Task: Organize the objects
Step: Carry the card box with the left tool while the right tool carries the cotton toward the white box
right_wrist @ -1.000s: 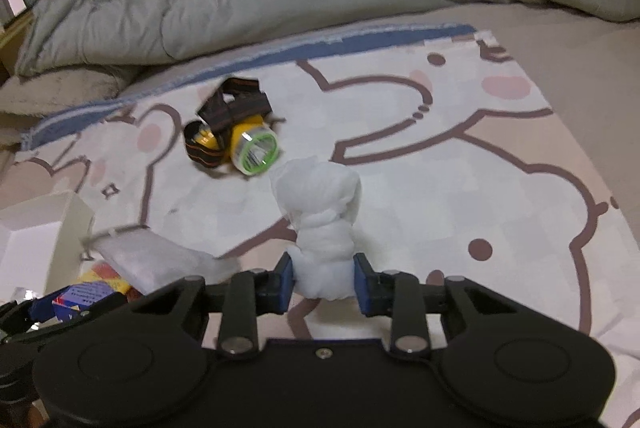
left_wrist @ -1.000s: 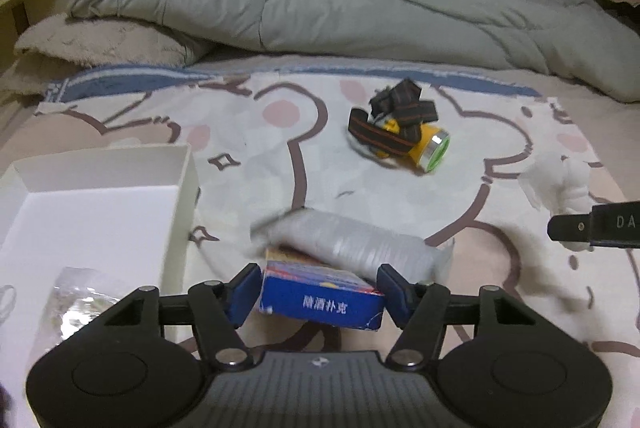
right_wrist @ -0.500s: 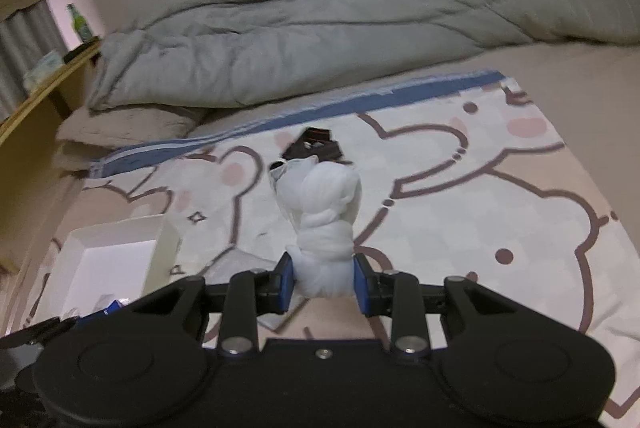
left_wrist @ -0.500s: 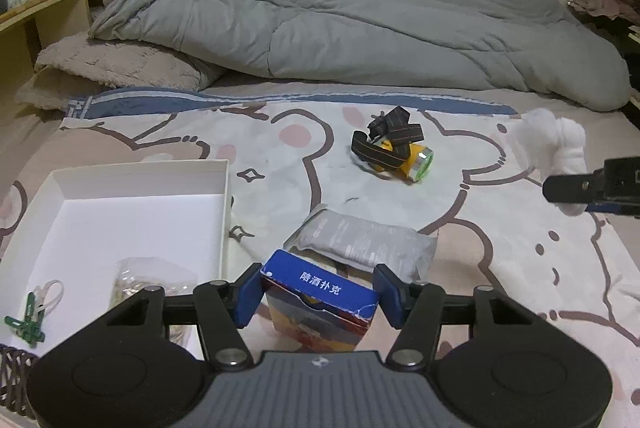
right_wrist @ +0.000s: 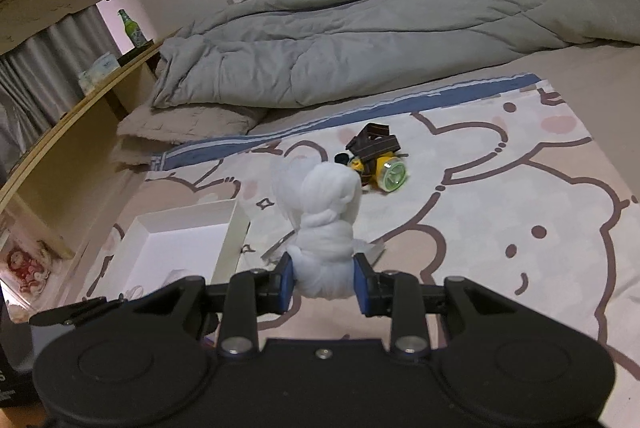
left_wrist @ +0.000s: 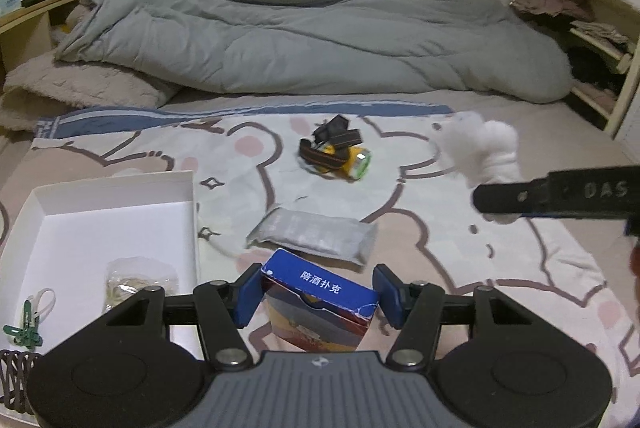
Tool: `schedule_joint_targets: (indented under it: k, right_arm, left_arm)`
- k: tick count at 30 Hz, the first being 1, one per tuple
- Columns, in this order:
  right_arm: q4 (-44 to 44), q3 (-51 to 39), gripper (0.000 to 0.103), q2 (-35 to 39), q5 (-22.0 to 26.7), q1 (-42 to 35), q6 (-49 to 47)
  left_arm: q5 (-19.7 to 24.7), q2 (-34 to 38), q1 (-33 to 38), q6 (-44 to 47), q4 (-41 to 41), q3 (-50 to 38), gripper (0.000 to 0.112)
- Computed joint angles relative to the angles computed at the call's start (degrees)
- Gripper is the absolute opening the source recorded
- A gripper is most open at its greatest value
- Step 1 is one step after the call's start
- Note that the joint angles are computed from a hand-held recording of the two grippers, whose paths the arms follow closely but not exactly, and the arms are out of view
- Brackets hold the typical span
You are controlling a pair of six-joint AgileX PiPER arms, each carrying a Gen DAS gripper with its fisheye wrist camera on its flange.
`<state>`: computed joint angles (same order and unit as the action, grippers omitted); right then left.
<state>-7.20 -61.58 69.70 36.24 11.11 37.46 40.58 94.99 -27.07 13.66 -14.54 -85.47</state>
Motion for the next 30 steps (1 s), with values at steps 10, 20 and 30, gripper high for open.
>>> schedule_joint_targets:
  k: [10, 20, 30]
  right_arm:
    - [-4.59, -0.51, 0.031, -1.57, 0.64, 2.99, 4.68]
    - [-6.14, -0.49, 0.031, -2.15, 2.19, 3.2, 4.59]
    - [-8.22, -2.5, 0.031, 0.42, 2.54, 4.98, 5.26]
  left_arm:
    - [-1.89, -3.27, 1.25, 2.55, -4.93, 1.92, 0.06]
    - [-1.83, -3.79, 3.1, 2.48, -5.55, 1.12, 0.06]
    - [-1.62, -2.11, 6.7, 1.88, -6.04, -2.21, 0.06]
